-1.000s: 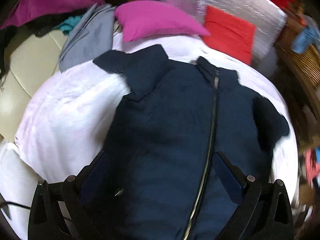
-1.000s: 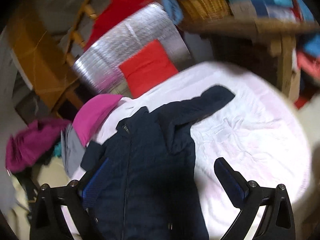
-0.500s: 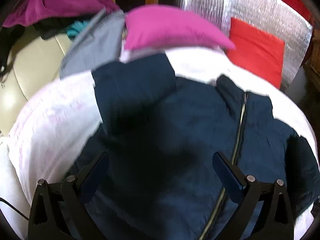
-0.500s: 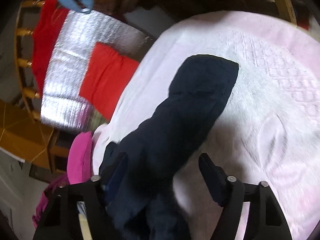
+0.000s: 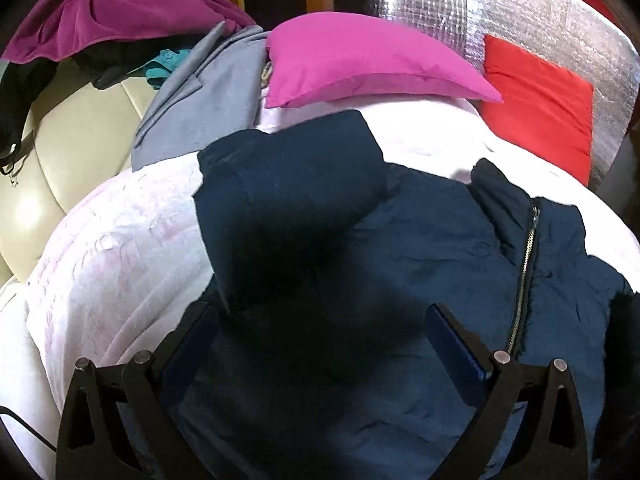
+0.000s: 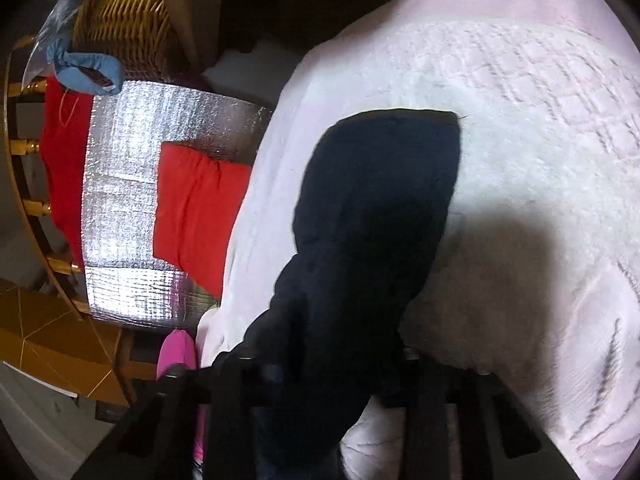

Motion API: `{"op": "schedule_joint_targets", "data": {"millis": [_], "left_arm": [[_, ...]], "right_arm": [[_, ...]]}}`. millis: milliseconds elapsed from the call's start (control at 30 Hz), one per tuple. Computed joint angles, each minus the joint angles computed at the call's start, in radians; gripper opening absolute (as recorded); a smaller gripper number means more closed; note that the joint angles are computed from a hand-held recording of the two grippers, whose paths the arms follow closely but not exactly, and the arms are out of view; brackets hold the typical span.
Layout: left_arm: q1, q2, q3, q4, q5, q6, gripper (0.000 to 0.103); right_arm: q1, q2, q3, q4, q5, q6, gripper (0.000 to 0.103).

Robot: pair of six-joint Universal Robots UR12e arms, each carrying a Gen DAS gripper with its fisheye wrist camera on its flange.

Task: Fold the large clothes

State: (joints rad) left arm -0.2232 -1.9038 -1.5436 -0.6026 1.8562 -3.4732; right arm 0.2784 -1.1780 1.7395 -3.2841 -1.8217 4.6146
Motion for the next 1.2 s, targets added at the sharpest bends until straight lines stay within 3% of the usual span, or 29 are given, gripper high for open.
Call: {"op": "schedule_joint_targets", "data": {"millis": [200, 367, 533, 800, 1000, 1033, 1067, 1133, 1200], "left_arm": [[0.003, 0.005, -0.001, 0.017, 0.031, -0.012, 0.102], [0.017, 0.021, -0.014, 0.035, 0.041, -0.04, 0.102], [0.032, 0.033, -0.022, 0.029, 0.026, -0.053, 0.102], [0.054, 0.043, -0.021, 0.011, 0.05, -0.069, 0.102], [0.067, 0.047, -0.02, 0.003, 0.046, -0.085, 0.102], [0.068, 0.048, -0.018, -0.003, 0.038, -0.087, 0.102], [0.067, 0.047, -0.016, -0.007, 0.032, -0.083, 0.102], [0.065, 0.045, -0.014, -0.002, 0.017, -0.061, 0.102], [0.059, 0.045, -0.014, 0.006, 0.006, -0.037, 0.102]], "right_arm": [[0.057, 0.001, -0.111, 0.049, -0.065, -0.271, 0.027], [0.115, 0.046, -0.253, 0.091, -0.015, -0.492, 0.027], [0.155, 0.123, -0.387, 0.124, 0.067, -0.569, 0.027], [0.177, 0.246, -0.536, 0.168, 0.233, -0.506, 0.027], [0.172, 0.326, -0.581, 0.126, 0.4, -0.355, 0.029], [0.169, 0.327, -0.571, 0.117, 0.427, -0.331, 0.032], [0.164, 0.326, -0.559, 0.113, 0.462, -0.301, 0.048], [0.157, 0.326, -0.538, 0.08, 0.507, -0.246, 0.067], [0.154, 0.305, -0.497, 0.038, 0.52, -0.231, 0.07]]}}
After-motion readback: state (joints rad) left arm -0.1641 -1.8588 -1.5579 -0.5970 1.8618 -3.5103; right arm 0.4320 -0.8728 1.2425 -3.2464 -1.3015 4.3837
